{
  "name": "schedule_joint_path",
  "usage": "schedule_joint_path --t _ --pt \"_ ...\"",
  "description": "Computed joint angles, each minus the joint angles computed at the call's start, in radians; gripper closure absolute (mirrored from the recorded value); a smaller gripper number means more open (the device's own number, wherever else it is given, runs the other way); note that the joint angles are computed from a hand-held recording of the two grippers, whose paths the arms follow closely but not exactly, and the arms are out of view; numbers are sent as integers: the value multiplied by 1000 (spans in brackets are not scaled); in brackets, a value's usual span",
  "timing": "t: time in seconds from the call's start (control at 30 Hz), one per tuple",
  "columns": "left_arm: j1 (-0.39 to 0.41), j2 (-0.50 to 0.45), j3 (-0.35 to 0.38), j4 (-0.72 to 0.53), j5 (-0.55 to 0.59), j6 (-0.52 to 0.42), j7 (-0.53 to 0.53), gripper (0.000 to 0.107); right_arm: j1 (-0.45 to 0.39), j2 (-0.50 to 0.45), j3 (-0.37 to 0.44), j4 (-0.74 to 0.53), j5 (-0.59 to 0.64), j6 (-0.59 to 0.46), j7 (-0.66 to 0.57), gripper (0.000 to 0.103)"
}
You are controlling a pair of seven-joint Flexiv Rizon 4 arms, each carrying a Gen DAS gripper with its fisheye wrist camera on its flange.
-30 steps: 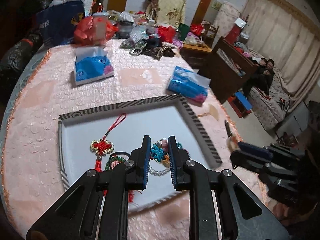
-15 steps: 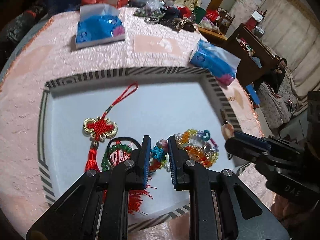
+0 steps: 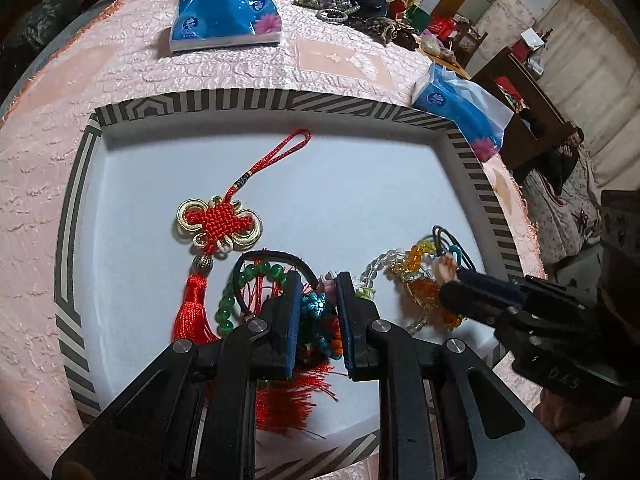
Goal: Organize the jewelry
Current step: 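Lower both grippers into the tray and open them to release bracelet and pendant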
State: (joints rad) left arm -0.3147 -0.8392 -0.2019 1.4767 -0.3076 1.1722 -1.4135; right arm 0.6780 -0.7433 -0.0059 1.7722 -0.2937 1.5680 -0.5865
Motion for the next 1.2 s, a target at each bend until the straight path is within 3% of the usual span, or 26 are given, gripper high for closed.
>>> schedule_joint_path --t 0.63,1.07,1.2 --pt "-42 -10 56 -35 58 -48 -87 87 -7 -7 12 -9 3 -8 -6 81" --pt "-40 -12 55 -39 73 -55 -98 85 -19 -8 27 -14 7 -19 -7 81" --pt "-31 -14 40 -40 63 -55 -93 71 -20 -1 34 -18 4 -41 -8 67"
